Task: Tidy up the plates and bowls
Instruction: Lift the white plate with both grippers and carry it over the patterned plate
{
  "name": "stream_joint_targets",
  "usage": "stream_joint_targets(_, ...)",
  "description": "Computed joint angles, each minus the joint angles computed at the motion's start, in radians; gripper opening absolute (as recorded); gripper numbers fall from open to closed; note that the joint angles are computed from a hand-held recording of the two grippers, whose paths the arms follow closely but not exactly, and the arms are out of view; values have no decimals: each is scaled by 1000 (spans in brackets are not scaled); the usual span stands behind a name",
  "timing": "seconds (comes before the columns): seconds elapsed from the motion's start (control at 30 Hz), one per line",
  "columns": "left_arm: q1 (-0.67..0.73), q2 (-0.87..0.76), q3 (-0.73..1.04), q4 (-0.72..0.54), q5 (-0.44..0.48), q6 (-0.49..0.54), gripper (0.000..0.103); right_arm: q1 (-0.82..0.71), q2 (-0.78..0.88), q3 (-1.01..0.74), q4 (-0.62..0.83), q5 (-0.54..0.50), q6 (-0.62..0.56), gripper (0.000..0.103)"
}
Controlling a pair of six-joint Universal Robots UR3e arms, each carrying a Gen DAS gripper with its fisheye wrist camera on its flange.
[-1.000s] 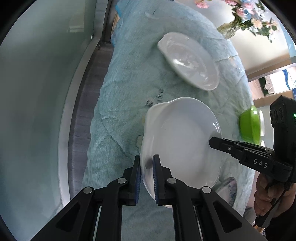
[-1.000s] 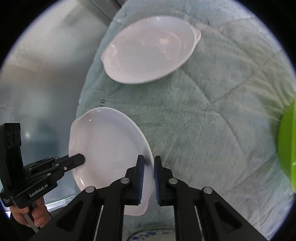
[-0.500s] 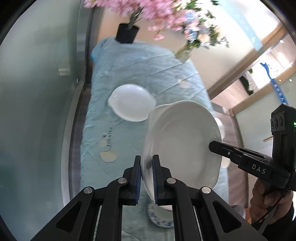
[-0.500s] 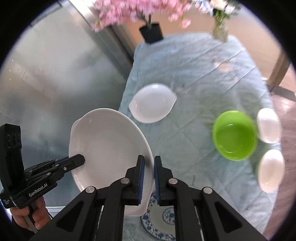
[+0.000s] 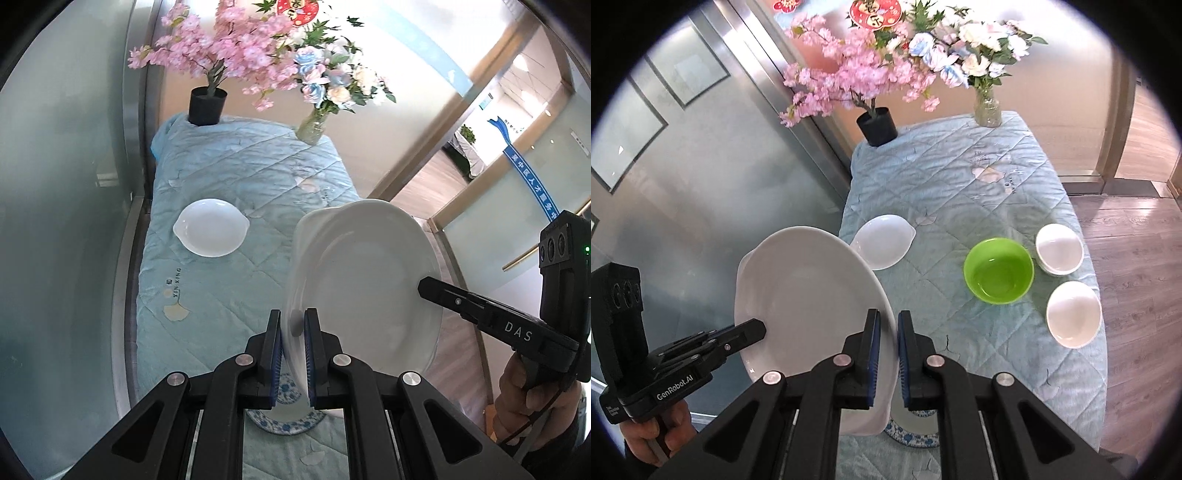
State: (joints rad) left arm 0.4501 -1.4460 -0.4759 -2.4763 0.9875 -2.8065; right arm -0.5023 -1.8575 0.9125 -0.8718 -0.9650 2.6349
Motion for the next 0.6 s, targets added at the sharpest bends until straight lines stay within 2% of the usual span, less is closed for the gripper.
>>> stream_joint_targets(0.13, -55, -1, 37, -37, 30, -42, 7, -107, -53, -11, 137, 18, -108, 9)
stream_joint_targets(0.3, -125, 111, -221, 69, 76, -67, 7, -256, -125, 42, 306, 4, -265, 9)
stream_joint_targets(0.43, -199, 208, -510, 228, 126, -117, 8, -302, -224, 231, 281, -43, -307, 8)
stream_joint_targets(0.53, -232, 260, -698, 329, 142, -137, 8, -313, -297, 409, 211, -75, -286, 9)
stream_joint_targets(0.6, -253, 284, -816, 386, 161, -148, 8, -282, -330, 540, 117, -97, -222, 9)
